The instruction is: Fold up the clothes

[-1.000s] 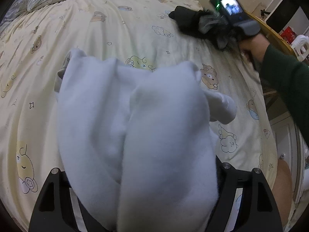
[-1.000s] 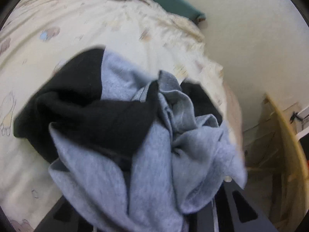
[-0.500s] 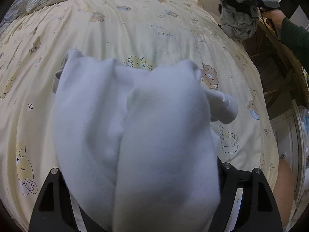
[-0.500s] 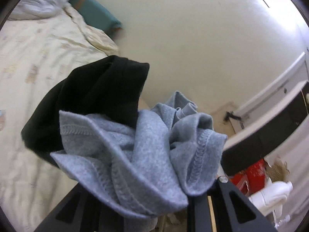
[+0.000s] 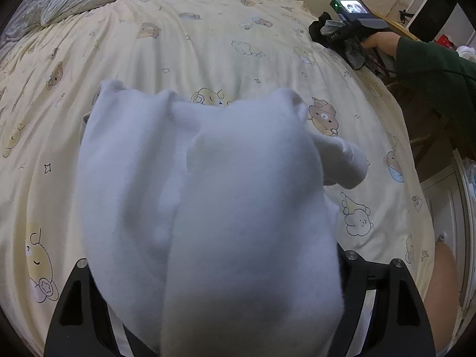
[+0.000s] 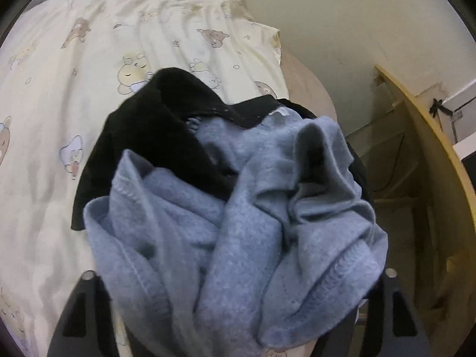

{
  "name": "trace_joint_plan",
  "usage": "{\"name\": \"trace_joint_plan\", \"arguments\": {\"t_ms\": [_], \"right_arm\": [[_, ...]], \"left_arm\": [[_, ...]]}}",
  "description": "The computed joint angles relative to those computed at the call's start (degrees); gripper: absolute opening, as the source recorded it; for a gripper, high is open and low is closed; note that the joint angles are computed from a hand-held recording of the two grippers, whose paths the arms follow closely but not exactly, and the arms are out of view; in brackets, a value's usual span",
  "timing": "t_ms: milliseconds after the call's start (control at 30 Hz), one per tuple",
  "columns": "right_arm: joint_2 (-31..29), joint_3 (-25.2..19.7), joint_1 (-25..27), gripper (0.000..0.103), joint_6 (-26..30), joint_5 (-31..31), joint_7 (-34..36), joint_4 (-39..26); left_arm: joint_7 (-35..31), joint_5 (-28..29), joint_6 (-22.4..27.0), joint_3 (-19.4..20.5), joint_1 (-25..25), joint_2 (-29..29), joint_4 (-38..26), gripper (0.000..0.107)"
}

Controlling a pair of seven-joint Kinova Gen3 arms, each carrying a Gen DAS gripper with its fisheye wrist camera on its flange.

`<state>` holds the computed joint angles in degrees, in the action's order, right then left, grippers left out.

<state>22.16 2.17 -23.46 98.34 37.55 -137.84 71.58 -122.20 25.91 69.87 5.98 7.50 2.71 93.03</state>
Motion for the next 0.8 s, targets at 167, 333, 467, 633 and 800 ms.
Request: {"name": "trace_joint_plan", "arguments": {"t_ms": [167,333,467,633,800], "right_arm": [[-1.9,-1.6,-2.6,0.076,2.2,0.0,2.8,-2.9],[-8.3,-10.8,-1.9,0.076,0.5,-1.3,-1.8,-2.6],[-12.5,-14.1,-10.0,0.076,-2.3,-4.0,-11.1,-2.6],[-16.0,-17.1,-23.3,0.076,-5.3,-2.4,-22.8,-0.2],[-14.3,-19.7,-36.6,0.076,-5.3,0.0,-34.4,-1.6]], "left_arm": [[-1.5,1.4,0.8,-0.5,-0.8,-0.1,0.2,0.084],[-3.6,4.1,2.2,-1.7,-2.6,-0.9,0.6,0.084],[-7.0,6.9,3.6,-3.6,-4.7,-3.7,1.8,0.084],[-10.9,9.3,5.4,-6.4,-6.7,-7.6,3.8,0.085],[-12.5,10.5,7.5,-9.3,-8.3,-10.5,5.6,0.085]]}}
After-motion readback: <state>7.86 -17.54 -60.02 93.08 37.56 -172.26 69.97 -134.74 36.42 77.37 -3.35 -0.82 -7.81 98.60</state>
